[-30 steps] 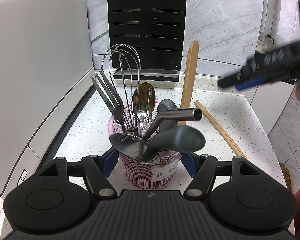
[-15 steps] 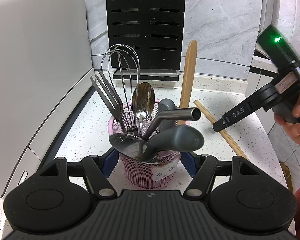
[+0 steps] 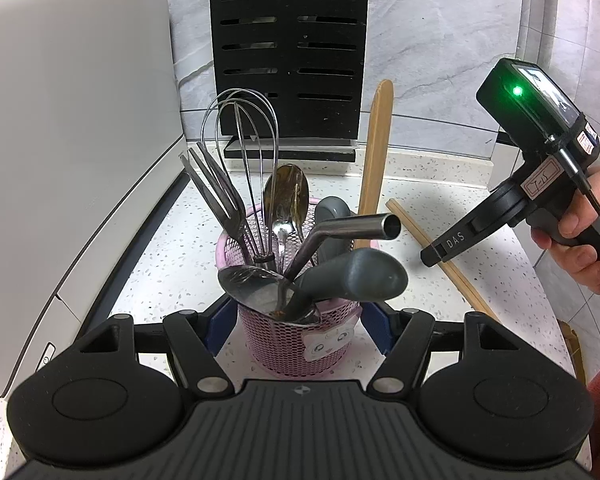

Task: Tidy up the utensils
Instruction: 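Move the right tool down to the wooden chopsticks on the counter, then close the right tool on the wooden chopsticks and lift them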

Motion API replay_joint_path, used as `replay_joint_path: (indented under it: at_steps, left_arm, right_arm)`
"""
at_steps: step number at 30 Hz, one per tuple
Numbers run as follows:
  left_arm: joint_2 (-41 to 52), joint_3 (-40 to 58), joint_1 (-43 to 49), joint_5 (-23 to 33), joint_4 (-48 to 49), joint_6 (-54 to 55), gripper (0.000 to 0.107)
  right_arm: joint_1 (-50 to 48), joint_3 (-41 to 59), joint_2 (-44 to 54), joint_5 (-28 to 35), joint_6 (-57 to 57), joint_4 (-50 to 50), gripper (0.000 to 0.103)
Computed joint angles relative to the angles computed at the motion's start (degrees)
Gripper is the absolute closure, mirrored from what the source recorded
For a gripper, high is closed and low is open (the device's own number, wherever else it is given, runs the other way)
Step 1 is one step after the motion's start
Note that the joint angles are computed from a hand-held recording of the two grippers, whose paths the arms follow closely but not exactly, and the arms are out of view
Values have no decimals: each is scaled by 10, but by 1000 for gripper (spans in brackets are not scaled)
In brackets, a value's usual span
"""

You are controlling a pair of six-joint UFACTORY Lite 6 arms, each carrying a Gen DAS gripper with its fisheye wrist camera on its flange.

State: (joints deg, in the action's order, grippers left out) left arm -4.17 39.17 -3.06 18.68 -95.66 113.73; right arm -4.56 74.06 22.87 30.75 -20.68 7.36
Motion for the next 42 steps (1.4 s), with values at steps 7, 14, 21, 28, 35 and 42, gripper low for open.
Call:
replay_joint_path:
  at_steps: [7, 14, 21, 28, 35, 42]
  left_arm:
    - [1, 0, 1, 1, 0, 1, 29]
    - [1, 0, 0, 1, 0, 1, 29]
    - [1, 0, 0, 1, -1, 2, 29]
    - [2, 1, 1, 2, -2, 3, 29]
    - [1, 0, 0, 1, -3, 4, 29]
    - [2, 0, 2, 3, -2, 4, 29]
  right_arm:
    - [-15, 0, 1, 0, -38, 32, 93]
    - [-36, -18, -19, 0, -85, 94, 94]
    - [-81, -84, -120, 9, -306, 334, 94]
    - [-106, -176, -225, 4, -541, 613, 94]
    - [-103, -286, -328, 1, -810, 930, 94]
    - [-41, -351, -383, -13, -1074, 1258, 94]
